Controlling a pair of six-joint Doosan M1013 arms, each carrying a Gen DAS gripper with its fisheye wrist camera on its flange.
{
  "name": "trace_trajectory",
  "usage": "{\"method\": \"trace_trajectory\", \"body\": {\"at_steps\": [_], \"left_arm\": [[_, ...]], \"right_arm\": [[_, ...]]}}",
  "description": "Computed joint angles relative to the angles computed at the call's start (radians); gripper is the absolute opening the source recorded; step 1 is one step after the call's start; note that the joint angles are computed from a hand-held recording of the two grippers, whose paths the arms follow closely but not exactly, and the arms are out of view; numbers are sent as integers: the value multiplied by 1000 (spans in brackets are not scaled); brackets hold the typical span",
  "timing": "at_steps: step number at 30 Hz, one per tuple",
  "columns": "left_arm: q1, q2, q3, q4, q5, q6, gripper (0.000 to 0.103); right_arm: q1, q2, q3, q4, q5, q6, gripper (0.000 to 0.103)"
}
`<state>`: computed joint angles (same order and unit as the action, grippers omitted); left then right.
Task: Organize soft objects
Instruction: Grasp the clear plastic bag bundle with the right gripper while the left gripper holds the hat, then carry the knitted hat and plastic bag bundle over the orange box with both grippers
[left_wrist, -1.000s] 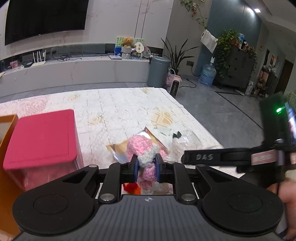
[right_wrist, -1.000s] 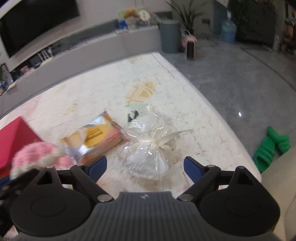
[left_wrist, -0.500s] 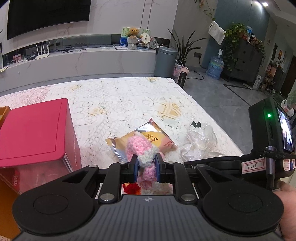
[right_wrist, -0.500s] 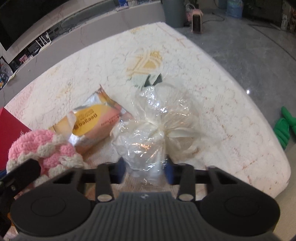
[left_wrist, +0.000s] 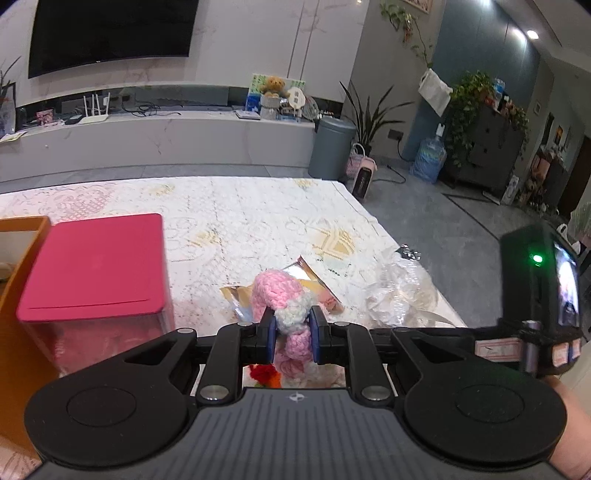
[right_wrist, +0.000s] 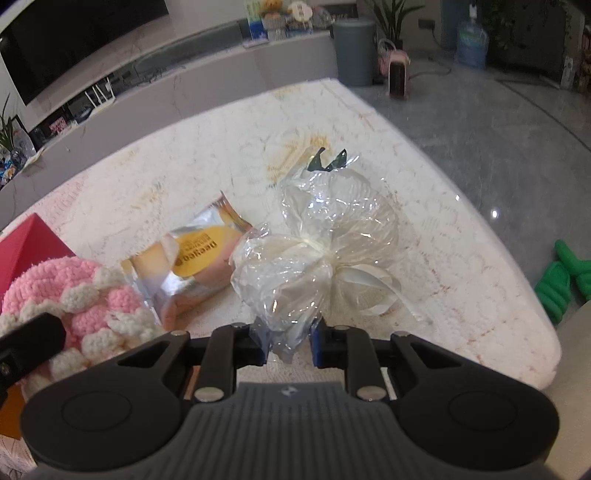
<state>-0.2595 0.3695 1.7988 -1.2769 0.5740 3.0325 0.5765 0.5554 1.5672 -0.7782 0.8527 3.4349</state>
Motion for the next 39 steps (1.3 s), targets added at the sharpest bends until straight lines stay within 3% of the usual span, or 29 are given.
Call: {"method": "trace_trajectory", "body": {"at_steps": [6,17,26,34,39], "left_arm": [[37,-22,16,-35,35,28,20],[120,-56,39,-158,87,95,20],[199,-69,50,-271,87,143,20],[270,-61,34,-385,59,190,20],[309,-43,-10,-442,0,195,20]], "right_arm": [[57,-14,-16,-58,69,11,19],[144,-23,-74,-127,126,-33,19],[193,4,-163,-174,99,-127,19],[210,49,-265,-180,-1,-252,19],[212,91,-348,-153,-63,-360,20]]}}
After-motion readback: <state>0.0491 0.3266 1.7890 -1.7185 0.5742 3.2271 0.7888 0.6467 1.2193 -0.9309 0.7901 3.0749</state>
